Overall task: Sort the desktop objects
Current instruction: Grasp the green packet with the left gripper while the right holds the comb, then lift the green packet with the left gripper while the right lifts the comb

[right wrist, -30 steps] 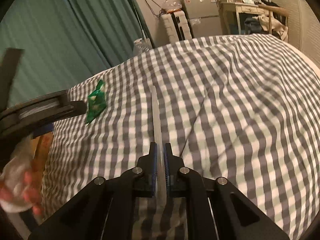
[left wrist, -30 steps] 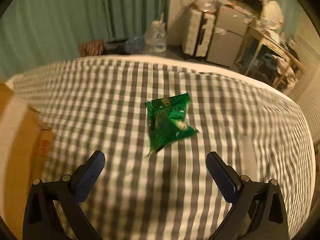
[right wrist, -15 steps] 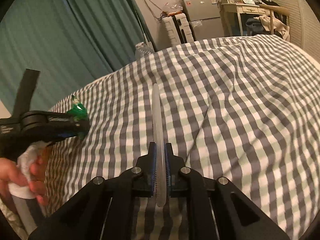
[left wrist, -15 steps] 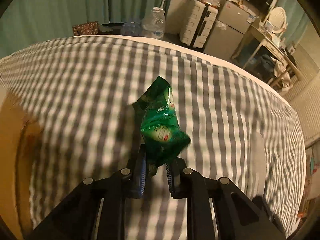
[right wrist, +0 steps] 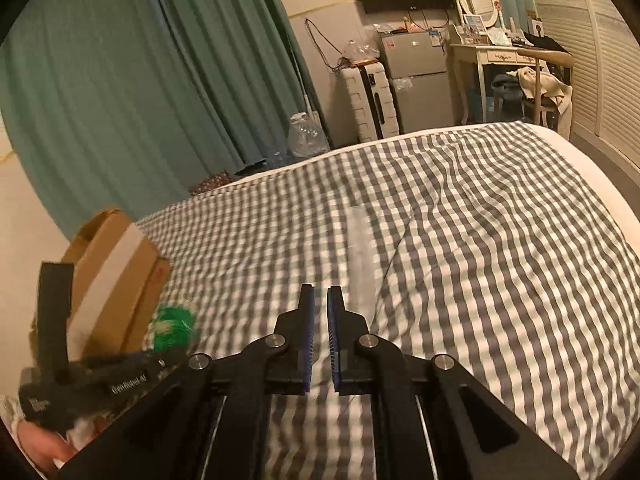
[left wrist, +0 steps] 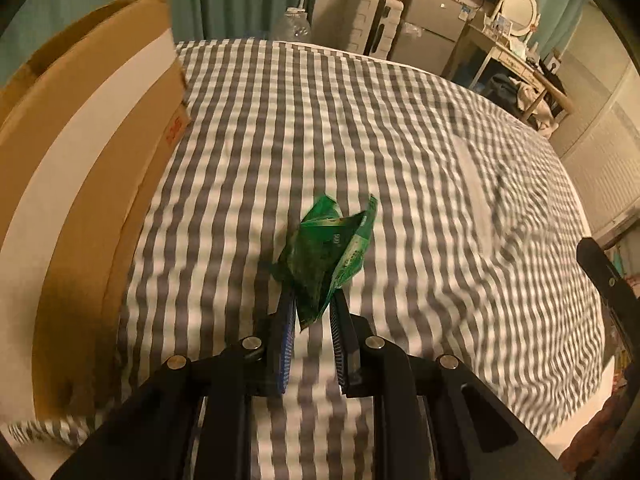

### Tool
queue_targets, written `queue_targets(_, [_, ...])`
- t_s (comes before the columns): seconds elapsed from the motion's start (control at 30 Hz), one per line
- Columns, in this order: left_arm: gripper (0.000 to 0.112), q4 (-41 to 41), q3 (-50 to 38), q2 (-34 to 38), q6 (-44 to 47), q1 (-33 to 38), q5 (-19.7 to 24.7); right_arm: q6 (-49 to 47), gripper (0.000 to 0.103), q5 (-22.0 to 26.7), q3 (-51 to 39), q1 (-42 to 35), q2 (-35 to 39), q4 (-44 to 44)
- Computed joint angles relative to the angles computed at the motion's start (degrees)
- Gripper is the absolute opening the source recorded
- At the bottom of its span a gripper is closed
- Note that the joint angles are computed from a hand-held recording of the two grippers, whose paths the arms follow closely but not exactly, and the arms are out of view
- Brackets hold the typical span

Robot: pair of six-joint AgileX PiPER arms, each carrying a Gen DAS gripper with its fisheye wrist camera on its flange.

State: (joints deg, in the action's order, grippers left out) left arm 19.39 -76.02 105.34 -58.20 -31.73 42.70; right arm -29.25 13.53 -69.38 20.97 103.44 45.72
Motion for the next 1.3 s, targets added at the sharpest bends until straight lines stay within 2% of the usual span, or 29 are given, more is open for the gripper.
queue_targets(0.1, [0.017,3.0,2.2,-2.1,-3.7,-2.4,-0.2,4.4,0.006,-0.4,2.8,1.6,-2.6,-5.1])
queue_targets(0.23, [0.018,5.5,6.5,-4.0,-7.2,-3.3,-3.8,12.1,0.007,-0.5,3.7,1.4,-3.0,-11.9])
queue_targets(0.3, [0.018,6.7,7.6,-3.7,-8.3,-3.5,-4.5,10.8,0.017,-1.0,3.8,0.9,-2.7,-9.4])
queue_targets(0.4, [0.028,4.4,7.9,-3.0,-6.2,-2.2,-7.3,10.3,0.037,-1.7,3.8,-0.2,-1.5,-7.4])
queue_targets(0.43, [0.044,4.0,8.6,-3.4,-5.7,-1.7,-8.3,8.3,0.038,-1.8,3.7,-0.4,-1.1,-5.0])
queue_targets(0.47, [0.070,4.8,8.7,-3.4,-6.6,-1.9,-8.5,7.2,0.039,-1.9,3.2,-0.7,-0.2,-3.5])
queue_targets(0.53, [0.086,9.8,9.1,-3.3,-11.6,-3.1,-10.0,6.3,0.039,-1.8,1.5,-1.3,2.1,-2.8])
queue_targets(0.63, [0.086,12.2,7.1,-1.1,-12.3,-3.6,-10.6,6.5,0.039,-0.9,-3.6,-1.6,6.9,-4.5])
queue_targets(0.73, [0.086,14.8,3.1,3.6,-12.0,-3.7,-9.1,8.4,0.039,-2.0,-7.4,-0.7,10.6,-8.2])
queue_targets(0.83, [0.086,11.8,-0.3,8.2,-7.2,-2.8,-7.8,13.8,0.039,-1.4,-14.2,0.7,16.2,-16.7])
queue_targets(0.87, [0.086,13.1,-0.3,8.9,-8.3,-2.9,-7.3,14.0,0.039,-1.1,-15.9,1.0,17.7,-17.7])
queue_targets(0.93, [0.086,18.5,0.2,9.1,-14.2,-3.8,-5.6,16.3,0.039,0.4,-20.2,1.3,21.1,-20.5])
queue_targets(1.03, [0.085,19.2,0.5,9.2,-15.3,-3.8,-6.1,28.7,0.039,5.9,-29.3,1.9,27.4,-32.6])
queue_targets(1.07, [0.081,19.9,0.8,9.1,-16.0,-4.0,-6.2,30.5,0.039,7.9,-31.7,1.8,29.2,-33.8])
queue_targets(1.13, [0.073,21.5,1.4,8.9,-17.6,-4.2,-6.5,30.2,0.041,7.0,-31.0,1.6,29.2,-32.3])
queue_targets(1.17, [0.059,23.0,1.7,8.7,-19.2,-4.5,-6.3,28.2,0.039,8.3,-31.6,1.2,29.3,-30.0])
queue_targets(1.23, [0.050,25.9,2.9,7.6,-21.7,-4.8,-6.3,26.1,0.019,9.2,-31.2,0.7,28.9,-28.0])
queue_targets(1.27, [0.048,26.3,3.7,6.7,-21.8,-4.6,-6.4,23.0,0.002,8.9,-29.8,0.2,28.2,-24.5])
queue_targets(1.3, [0.048,26.7,4.0,6.4,-22.2,-4.7,-6.0,21.1,0.001,8.4,-28.3,-0.3,27.6,-21.6])
